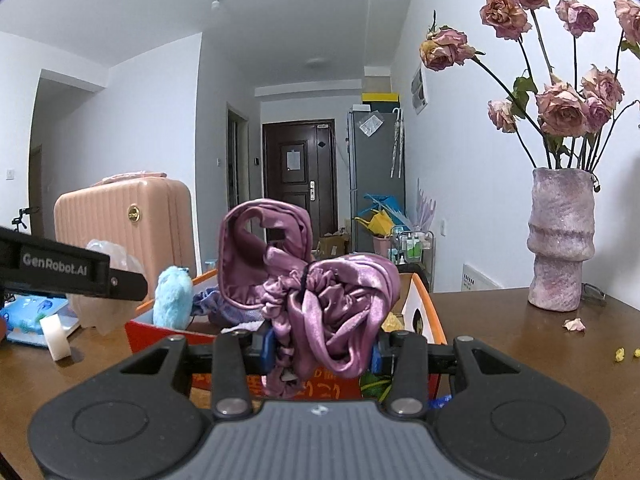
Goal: Organize soft objects
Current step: 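Lift and carry the bag and scrunchie in both grippers to the red box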
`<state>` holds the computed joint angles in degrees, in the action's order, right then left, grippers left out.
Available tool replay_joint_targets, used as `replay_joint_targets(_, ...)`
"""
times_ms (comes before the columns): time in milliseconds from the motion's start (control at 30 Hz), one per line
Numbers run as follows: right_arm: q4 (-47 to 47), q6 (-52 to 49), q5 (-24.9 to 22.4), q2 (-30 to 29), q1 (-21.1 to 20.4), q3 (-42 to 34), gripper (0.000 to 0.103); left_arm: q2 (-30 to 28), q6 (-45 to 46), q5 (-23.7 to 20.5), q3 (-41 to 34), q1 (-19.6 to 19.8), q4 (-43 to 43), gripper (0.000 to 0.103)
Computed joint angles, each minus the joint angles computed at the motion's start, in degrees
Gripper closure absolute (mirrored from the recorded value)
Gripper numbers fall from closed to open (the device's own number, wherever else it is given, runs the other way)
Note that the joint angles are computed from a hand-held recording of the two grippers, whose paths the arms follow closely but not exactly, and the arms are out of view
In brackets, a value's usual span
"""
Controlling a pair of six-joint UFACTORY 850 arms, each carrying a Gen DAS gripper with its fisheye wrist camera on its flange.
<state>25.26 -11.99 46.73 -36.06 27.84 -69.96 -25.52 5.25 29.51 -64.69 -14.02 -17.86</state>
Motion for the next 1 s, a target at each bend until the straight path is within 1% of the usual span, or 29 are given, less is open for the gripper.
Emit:
replay_joint_targets(233, -0.20, -0.33, -0.90, -1.43, -0.51, -2.85, 0.062, -2.18, -0.78, -0.55, -3.52, 0.39, 0.21, 0.054)
replay_joint_targets(500, 0.72, -2.28, -2.53, -4.39, -1.13, -8.00, 0.062, -5.48, -1.36, -1.37, -8.51, 0.71, 0.80, 0.054)
replay_joint_targets(667, 1.69, -3.67, -4.54, -6.88, -1.56, -12.27, 0.062, -7.68, -2.43, -2.20, -11.75, 0.88, 2.05, 0.054)
replay_joint_targets(1000, 3.96, -6.42, -8.31, -11.72, -2.32, -20.40, 0.062, -12.96, -0.13, -4.96, -19.49, 1.22, -0.03, 0.054)
